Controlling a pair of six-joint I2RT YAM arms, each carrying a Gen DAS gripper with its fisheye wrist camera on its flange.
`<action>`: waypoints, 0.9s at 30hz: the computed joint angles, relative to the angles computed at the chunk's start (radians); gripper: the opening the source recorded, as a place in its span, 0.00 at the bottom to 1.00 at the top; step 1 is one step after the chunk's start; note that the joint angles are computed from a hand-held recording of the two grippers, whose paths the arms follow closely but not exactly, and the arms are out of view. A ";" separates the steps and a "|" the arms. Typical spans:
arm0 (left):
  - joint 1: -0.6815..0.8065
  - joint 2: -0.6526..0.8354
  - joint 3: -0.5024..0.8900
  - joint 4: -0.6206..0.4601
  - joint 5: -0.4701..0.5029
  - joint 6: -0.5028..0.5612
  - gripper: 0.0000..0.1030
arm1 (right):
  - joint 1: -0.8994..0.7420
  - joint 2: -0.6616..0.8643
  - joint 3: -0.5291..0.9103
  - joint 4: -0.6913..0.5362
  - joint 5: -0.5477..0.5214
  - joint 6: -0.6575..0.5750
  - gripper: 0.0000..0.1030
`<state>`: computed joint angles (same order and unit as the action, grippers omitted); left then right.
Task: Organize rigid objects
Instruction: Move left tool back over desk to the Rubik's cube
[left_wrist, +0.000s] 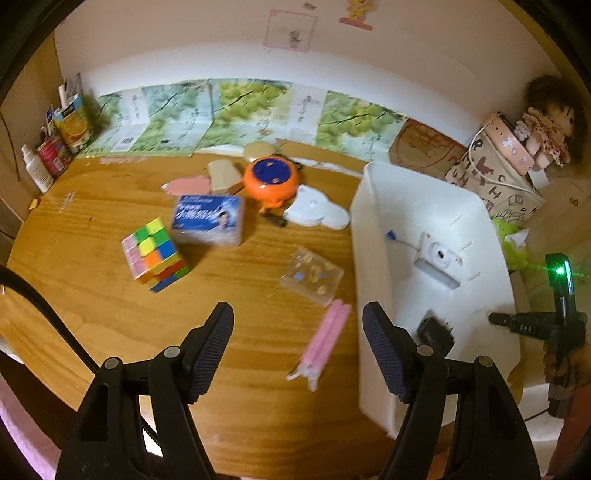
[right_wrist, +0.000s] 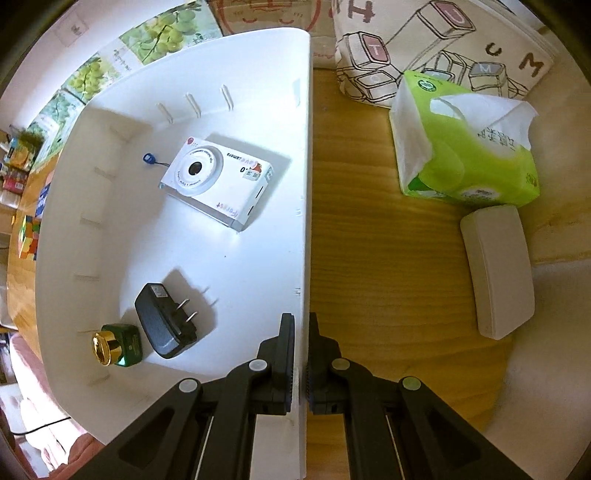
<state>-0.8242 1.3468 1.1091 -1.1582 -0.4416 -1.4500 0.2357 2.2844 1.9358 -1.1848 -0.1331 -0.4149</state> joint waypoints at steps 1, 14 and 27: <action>-0.003 -0.012 -0.008 -0.016 0.004 -0.007 0.74 | -0.001 -0.005 -0.009 0.006 0.001 0.006 0.05; 0.079 -0.170 -0.113 -0.108 0.077 0.124 0.78 | -0.012 -0.101 -0.174 0.098 0.042 0.048 0.05; 0.431 -0.303 -0.230 -0.069 0.230 0.507 0.90 | -0.003 -0.136 -0.235 0.144 0.070 0.159 0.08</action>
<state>-0.3936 1.0439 0.8787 -1.2269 -0.2115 -0.9429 0.2324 2.1487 1.7004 -1.0413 -0.0629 -0.2561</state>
